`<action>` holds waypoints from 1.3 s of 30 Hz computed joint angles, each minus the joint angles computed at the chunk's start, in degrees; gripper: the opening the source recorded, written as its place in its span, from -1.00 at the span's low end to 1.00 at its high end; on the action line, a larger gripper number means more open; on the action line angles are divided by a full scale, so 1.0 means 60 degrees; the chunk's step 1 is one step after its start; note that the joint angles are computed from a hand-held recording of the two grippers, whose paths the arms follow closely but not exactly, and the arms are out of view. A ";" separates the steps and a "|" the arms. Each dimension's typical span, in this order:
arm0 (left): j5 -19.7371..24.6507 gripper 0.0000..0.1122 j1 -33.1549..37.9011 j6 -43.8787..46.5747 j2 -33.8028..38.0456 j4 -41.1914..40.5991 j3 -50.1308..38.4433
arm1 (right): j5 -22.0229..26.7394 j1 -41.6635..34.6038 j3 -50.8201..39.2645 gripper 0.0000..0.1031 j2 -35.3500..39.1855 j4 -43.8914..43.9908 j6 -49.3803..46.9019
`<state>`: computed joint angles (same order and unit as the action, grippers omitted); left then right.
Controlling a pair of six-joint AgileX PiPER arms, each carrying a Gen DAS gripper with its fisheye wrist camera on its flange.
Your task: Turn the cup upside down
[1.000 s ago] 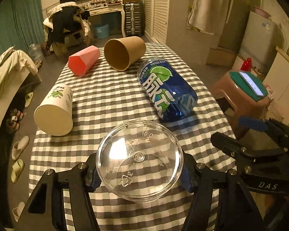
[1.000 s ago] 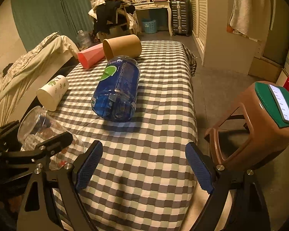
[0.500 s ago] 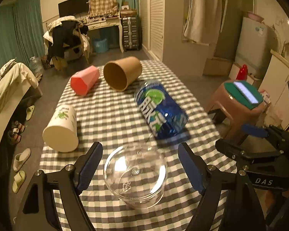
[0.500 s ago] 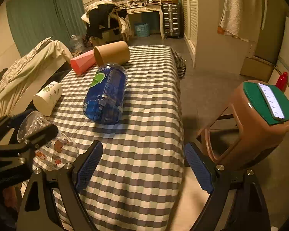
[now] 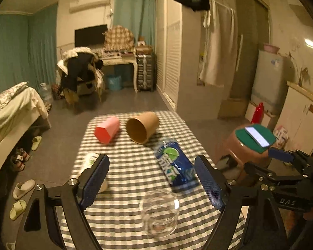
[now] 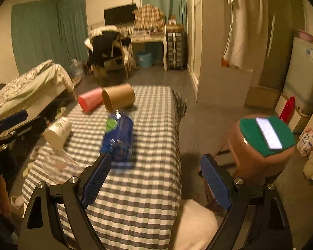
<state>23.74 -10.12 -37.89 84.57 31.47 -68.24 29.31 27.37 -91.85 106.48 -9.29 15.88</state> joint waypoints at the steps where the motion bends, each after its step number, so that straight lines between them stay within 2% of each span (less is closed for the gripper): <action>1: 0.0063 0.54 0.0015 -0.0202 -0.0178 0.0187 0.0097 | -0.0092 0.0091 0.0117 0.70 -0.0176 -0.0214 0.0230; 6: 0.0055 0.54 0.0258 -0.0757 -0.1158 0.0615 0.0844 | -0.0407 0.0670 0.0722 0.70 -0.0993 -0.1354 0.1324; 16: 0.0110 0.54 0.0234 -0.2811 -0.2950 0.2446 0.2370 | -0.0949 0.1895 0.1759 0.70 -0.2073 -0.3016 0.2643; 21: -0.0223 0.54 0.0437 -0.3871 -0.3518 0.3213 0.3216 | -0.1383 0.2467 0.2541 0.70 -0.2520 -0.4884 0.4395; 23: -0.0267 0.54 0.0515 -0.4486 -0.3652 0.3726 0.3519 | -0.1588 0.2547 0.2808 0.70 -0.2584 -0.5534 0.5111; 30: -0.0031 0.54 0.0279 -0.8191 -0.3693 0.7026 0.4737 | -0.2123 0.2693 0.3740 0.70 -0.2456 -0.9039 0.9153; 33: -0.0086 0.55 0.0202 -0.8809 -0.3546 0.7531 0.4960 | -0.2099 0.2671 0.3728 0.71 -0.2229 -0.9142 0.9300; 34: -0.0065 0.56 0.0145 -0.9032 -0.3479 0.7733 0.5024 | -0.2124 0.2656 0.3734 0.78 -0.2160 -0.9222 0.9378; 36: 0.0019 0.78 0.0064 -0.9376 -0.3455 0.8026 0.5123 | -0.2100 0.2685 0.3793 0.84 -0.2094 -0.9828 0.9997; 39: -0.0030 0.82 0.0103 -0.9775 -0.3486 0.8398 0.5220 | -0.1962 0.2731 0.3817 0.89 -0.2053 -1.0445 1.0589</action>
